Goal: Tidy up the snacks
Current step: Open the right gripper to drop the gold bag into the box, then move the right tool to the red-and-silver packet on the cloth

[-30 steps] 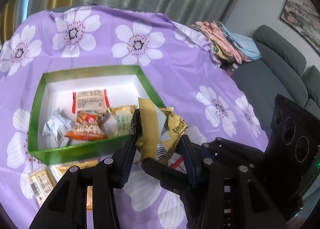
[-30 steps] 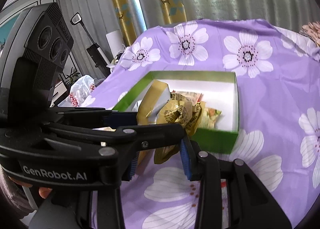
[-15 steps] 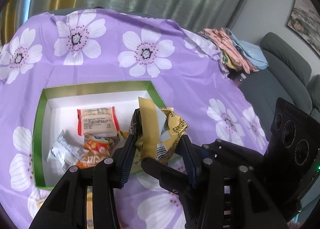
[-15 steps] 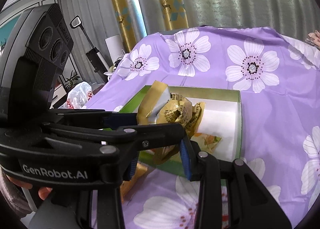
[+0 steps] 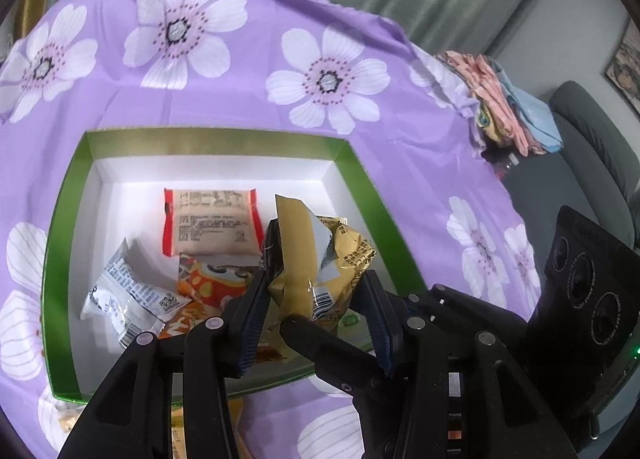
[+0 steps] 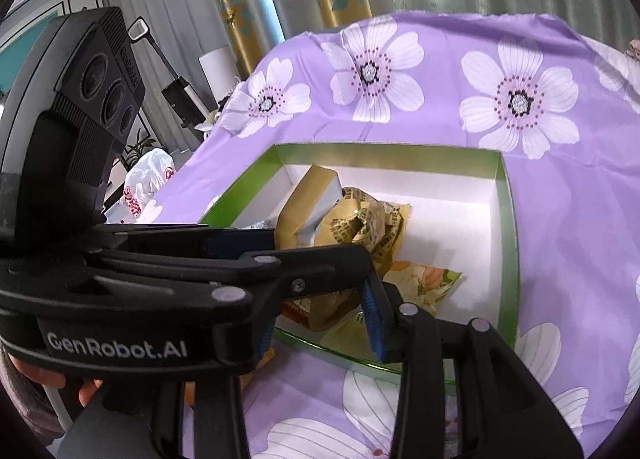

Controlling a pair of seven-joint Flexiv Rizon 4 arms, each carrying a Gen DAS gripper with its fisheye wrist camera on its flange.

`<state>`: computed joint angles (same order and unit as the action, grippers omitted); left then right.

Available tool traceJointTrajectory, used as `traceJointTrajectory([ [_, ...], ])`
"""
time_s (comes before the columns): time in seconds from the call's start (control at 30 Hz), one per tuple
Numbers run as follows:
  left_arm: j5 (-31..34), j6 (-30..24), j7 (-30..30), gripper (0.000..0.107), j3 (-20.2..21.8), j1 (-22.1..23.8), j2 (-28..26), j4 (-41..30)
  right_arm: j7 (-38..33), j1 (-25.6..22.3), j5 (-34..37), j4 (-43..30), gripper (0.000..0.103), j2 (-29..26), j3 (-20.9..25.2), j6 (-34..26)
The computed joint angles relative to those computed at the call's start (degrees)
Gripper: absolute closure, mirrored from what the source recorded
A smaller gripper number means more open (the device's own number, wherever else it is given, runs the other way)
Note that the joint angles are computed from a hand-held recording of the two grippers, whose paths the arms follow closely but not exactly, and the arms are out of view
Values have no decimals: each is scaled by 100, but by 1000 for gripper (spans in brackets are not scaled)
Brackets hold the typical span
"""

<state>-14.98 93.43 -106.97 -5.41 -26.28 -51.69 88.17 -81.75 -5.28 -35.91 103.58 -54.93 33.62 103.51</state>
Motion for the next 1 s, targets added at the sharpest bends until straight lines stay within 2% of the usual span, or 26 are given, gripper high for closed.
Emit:
traceJointTrajectory([
  [0.13,-46,-83,-125,57,211,-141,-21,-42,14,85,90,-30,62,18,-51,-79],
  [0.23,-50,-228,-332,45,573,-379,-6,-83,15,225,199,27,58,119,-221,10],
  [0.3,-14,-194,-423,37,588,-381,33,-17,56,286,260,85,53,193,-328,151],
  [0.4,25,-212,-622,30,858,-559,108,47,165,433,310,195,50,337,-556,305],
  [0.53,154,-332,-961,29,1403,-949,233,143,315,830,515,442,43,651,-1104,606],
  [0.57,204,-345,-1049,27,1517,-1034,268,177,326,1048,676,594,39,811,-1377,770],
  [0.6,255,-354,-1134,24,1613,-1110,310,222,456,1131,602,617,37,830,-1509,836],
  [0.73,433,-273,-1425,16,1827,-1310,467,428,296,1824,1284,1090,24,1246,-2246,1300],
  [0.83,523,-179,-1611,13,1994,-1478,572,592,257,1977,1433,1239,19,1365,-2414,1406],
  [1.0,620,-169,-1886,12,2303,-1817,774,902,79,2204,1804,1748,18,1712,-2635,1685],
])
